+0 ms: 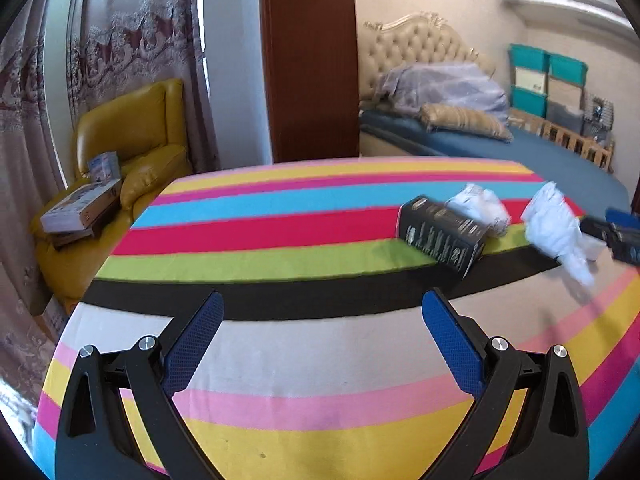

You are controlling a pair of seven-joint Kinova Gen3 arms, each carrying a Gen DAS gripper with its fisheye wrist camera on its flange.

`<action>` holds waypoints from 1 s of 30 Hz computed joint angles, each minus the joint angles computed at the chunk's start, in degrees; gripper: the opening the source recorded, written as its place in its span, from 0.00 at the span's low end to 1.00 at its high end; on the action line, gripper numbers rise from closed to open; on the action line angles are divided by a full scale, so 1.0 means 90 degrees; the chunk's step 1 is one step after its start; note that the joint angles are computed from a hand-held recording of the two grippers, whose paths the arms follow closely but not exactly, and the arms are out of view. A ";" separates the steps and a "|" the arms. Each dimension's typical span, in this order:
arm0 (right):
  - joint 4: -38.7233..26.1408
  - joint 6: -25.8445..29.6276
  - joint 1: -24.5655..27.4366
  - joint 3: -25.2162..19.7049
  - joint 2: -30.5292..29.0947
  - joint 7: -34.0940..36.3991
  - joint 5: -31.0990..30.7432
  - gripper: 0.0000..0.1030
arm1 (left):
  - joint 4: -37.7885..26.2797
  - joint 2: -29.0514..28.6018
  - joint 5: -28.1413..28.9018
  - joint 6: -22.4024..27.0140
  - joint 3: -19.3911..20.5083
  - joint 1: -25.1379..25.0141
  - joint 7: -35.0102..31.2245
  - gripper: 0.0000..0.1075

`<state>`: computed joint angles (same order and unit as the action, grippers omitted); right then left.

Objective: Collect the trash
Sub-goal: 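Grasp the crumpled printed white paper bag with the right tool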

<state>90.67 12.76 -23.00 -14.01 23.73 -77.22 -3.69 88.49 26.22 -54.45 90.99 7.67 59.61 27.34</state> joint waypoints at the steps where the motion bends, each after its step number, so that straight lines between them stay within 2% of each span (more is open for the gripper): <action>1: -0.0130 0.0078 -0.0167 0.0132 0.0053 -0.0063 0.0014 0.81 | -0.0013 0.0004 0.0003 0.0017 -0.0006 0.0004 0.0019 0.89; 5: -0.0678 0.0225 -0.0603 0.0157 0.0341 -0.0118 0.0206 0.79 | 0.0015 -0.0007 -0.0035 -0.0069 0.0004 -0.0025 0.0045 0.89; 7: -0.0954 0.0314 -0.0608 -0.0047 0.0517 0.0034 0.0171 0.73 | -0.0050 0.0015 0.0067 -0.0080 0.0003 -0.0101 -0.0072 0.89; 11: -0.1781 0.0864 -0.1258 0.0387 0.0954 -0.0237 0.0367 0.71 | -0.0205 0.0045 0.0453 -0.0095 -0.0049 -0.0296 -0.0271 0.89; 16: -0.2450 0.1399 -0.1417 0.0265 0.1296 -0.0165 0.0337 0.71 | 0.0126 -0.0179 0.0508 -0.0314 -0.0064 -0.0293 0.0202 0.89; 19: -0.2714 0.1619 -0.1642 0.0430 0.1446 -0.0185 0.0460 0.71 | 0.0219 -0.0227 0.0457 -0.0337 -0.0021 -0.0293 0.0393 0.89; 24: -0.3064 0.1913 -0.1301 0.0077 0.1710 0.0063 0.0040 0.72 | 0.0153 -0.0163 0.0435 -0.0255 0.0035 -0.0308 0.0380 0.89; 28: -0.3348 0.2268 -0.0945 -0.0231 0.1897 0.0545 -0.0370 0.75 | -0.0041 -0.0035 0.0479 -0.0103 0.0020 -0.0314 0.0136 0.89; 29: -0.3395 0.2304 -0.0958 -0.0169 0.1912 0.0553 -0.0418 0.68 | -0.0103 0.0009 0.0493 -0.0056 0.0009 -0.0315 0.0046 0.89; 30: -0.3414 0.2335 -0.0953 -0.0144 0.1917 0.0582 -0.0468 0.55 | -0.0171 0.0061 0.0497 0.0005 -0.0006 -0.0304 -0.0039 0.89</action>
